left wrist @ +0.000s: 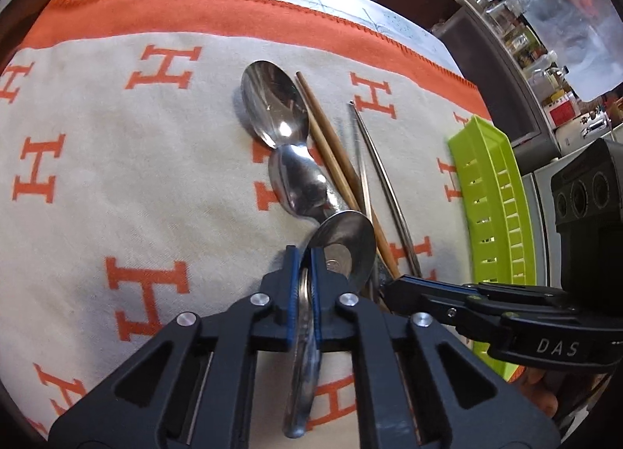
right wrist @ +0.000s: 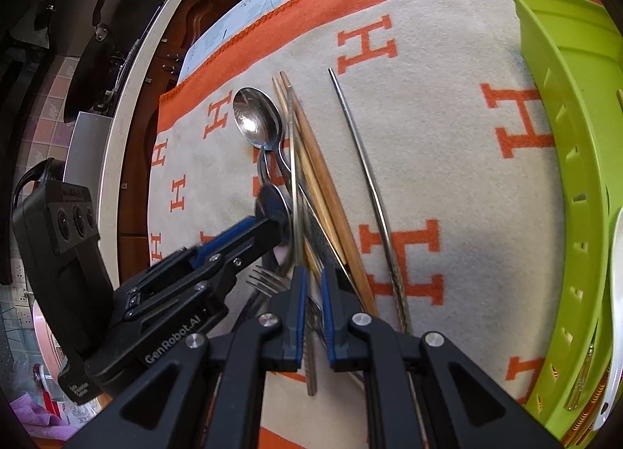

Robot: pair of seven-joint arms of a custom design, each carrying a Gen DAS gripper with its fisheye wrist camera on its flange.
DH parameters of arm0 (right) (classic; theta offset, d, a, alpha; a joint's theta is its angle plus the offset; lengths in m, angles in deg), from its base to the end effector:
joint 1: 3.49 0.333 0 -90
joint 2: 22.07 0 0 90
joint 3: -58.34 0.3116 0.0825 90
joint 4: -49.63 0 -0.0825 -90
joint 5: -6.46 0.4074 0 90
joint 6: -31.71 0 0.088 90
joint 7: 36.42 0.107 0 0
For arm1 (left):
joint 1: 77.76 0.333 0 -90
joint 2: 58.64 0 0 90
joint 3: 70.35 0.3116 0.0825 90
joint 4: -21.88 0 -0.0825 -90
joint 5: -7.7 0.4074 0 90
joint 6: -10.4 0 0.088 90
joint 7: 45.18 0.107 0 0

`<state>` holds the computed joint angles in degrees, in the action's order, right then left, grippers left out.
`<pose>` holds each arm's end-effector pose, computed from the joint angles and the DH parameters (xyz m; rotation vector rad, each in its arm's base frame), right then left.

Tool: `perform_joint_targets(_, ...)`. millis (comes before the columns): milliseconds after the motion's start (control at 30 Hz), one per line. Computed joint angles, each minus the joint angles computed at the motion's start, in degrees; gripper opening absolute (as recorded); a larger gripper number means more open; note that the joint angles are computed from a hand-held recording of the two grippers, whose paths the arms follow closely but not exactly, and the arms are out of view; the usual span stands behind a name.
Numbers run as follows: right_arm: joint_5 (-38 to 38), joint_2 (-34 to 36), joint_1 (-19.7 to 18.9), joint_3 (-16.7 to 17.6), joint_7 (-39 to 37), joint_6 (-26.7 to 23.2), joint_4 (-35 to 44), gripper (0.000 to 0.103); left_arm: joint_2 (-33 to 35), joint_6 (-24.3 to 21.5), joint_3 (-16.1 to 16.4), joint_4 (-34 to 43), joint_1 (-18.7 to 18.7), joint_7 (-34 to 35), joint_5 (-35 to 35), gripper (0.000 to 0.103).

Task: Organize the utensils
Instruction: 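Grasp a large metal spoon with the left tool while the right tool grasps a twisted metal chopstick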

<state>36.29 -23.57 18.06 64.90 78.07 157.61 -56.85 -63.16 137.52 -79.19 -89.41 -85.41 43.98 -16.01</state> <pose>0.5303 0.3038 0.5569 -1.6899 2.0005 0.4447 0.5636 -0.1827 0.5437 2.0108 -2.1832 0.7487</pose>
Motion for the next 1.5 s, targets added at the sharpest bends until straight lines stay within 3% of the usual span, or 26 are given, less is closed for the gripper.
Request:
perform_joint_targets(500, -3.87, 3.06, 0.52, 0.68, 2.18, -1.7, 3.8, 0.008, -4.25, -1.24, 1.52, -3.23, 0.77, -1.29, -1.76, 0.0)
perform_joint_targets(900, -17.61, 8.4, 2.86, 1.67, 6.22, -5.17, 11.33, 0.008, -4.04, -1.53, 2.16, -4.29, 1.3, -2.14, -3.52, 0.0)
perform_joint_targets(1133, -16.86, 8.08, 2.79, 1.65, 4.46, -4.43, 10.63, 0.008, -3.73, -0.36, 2.62, -5.04, 1.3, 2.34, -8.13, 0.0)
perform_joint_targets(1367, -16.05, 7.4, 2.73, 1.69, 3.13, -3.12, 9.35, 0.008, -3.54, 1.07, 3.03, -6.06, 0.99, 8.46, -14.96, 0.011)
perform_joint_targets(1500, -15.95, 7.11, 2.72, 1.68, 2.7, -2.55, 8.8, 0.008, -3.57, 1.05, 2.75, -6.26, 0.64, 11.46, -16.57, 0.011)
